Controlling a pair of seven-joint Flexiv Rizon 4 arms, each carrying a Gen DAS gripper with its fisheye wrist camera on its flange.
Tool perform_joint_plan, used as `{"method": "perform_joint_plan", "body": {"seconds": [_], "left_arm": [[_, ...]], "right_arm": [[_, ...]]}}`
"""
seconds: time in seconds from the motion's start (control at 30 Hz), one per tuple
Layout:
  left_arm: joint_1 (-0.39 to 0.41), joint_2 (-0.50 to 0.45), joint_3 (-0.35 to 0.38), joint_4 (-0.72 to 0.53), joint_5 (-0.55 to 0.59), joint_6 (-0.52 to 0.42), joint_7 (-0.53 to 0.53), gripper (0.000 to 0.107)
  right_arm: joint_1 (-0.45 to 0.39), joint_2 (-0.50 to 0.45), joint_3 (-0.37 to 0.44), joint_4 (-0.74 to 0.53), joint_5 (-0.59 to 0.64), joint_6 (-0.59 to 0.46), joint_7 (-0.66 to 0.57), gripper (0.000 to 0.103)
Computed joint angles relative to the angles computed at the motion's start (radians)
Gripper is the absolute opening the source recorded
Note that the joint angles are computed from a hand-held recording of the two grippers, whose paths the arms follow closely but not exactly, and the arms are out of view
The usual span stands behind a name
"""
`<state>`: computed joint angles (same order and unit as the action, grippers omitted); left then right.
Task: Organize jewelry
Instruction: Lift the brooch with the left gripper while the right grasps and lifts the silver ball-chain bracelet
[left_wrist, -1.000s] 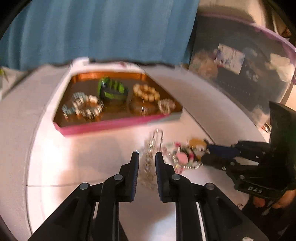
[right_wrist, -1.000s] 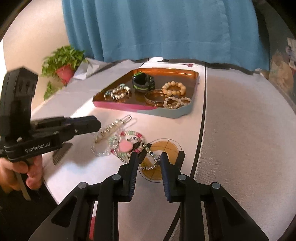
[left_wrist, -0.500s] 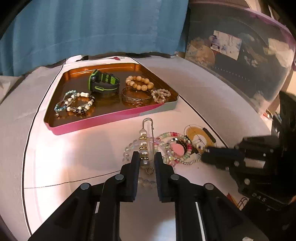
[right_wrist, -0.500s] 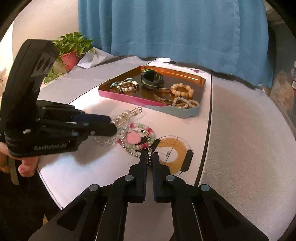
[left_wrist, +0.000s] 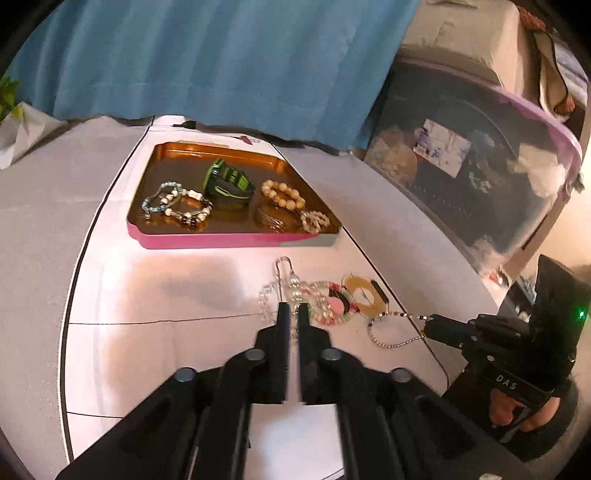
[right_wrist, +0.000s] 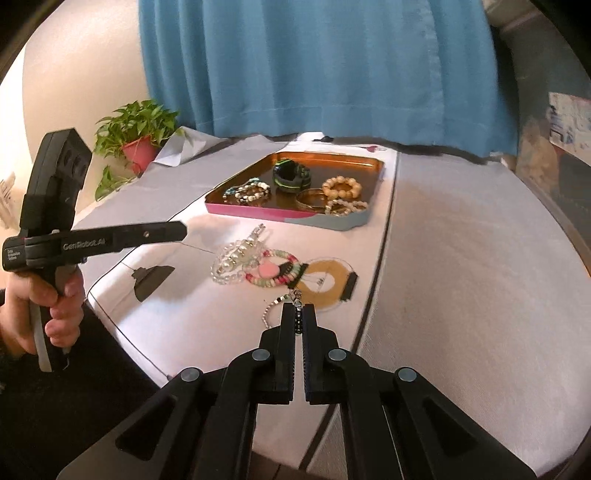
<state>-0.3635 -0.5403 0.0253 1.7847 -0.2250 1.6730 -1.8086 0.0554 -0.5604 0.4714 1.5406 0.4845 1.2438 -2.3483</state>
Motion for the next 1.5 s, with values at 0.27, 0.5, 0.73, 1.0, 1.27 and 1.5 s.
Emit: {"method": "perform_joint_plan", "body": {"seconds": [0.27,0.5,0.73,1.0,1.27,1.5], "left_arm": [[-0.036,-0.079,0.051,-0.128,0.025,-0.102,0.025,0.029],[-0.056,-0.122,0.108,-0.228,0.115,-0.25,-0.04,0.014],[-0.05,-0.122,0.109,-0.25,0.194,-0.273,-0.111,0.008],[-0.008,-0.036,0.048,-0.085,0.13,-0.017,-0.139,0.008],[-0.179,0.013,0.276,-0.06,0.191,-0.298,-0.209,0.009],[-0.201,0.009,0.311,-0.1,0.338,-0.355,-0.321,0.016]], "right_arm": [[0.063,-0.007,-0.079,0.059,-0.128,0.087,0.101,0.004],[0.026,-0.045,-0.041,0.036,-0.195,0.081,0.139,0.005],[0.014,-0.065,-0.015,0.019,-0.223,0.074,0.143,0.004],[-0.098,-0.065,0.13,0.006,-0.118,0.101,0.024,0.004],[-0.026,-0.027,-0.003,0.028,-0.124,0.036,0.122,0.004],[-0.016,-0.028,-0.017,0.039,-0.133,0.049,0.129,0.006]]}}
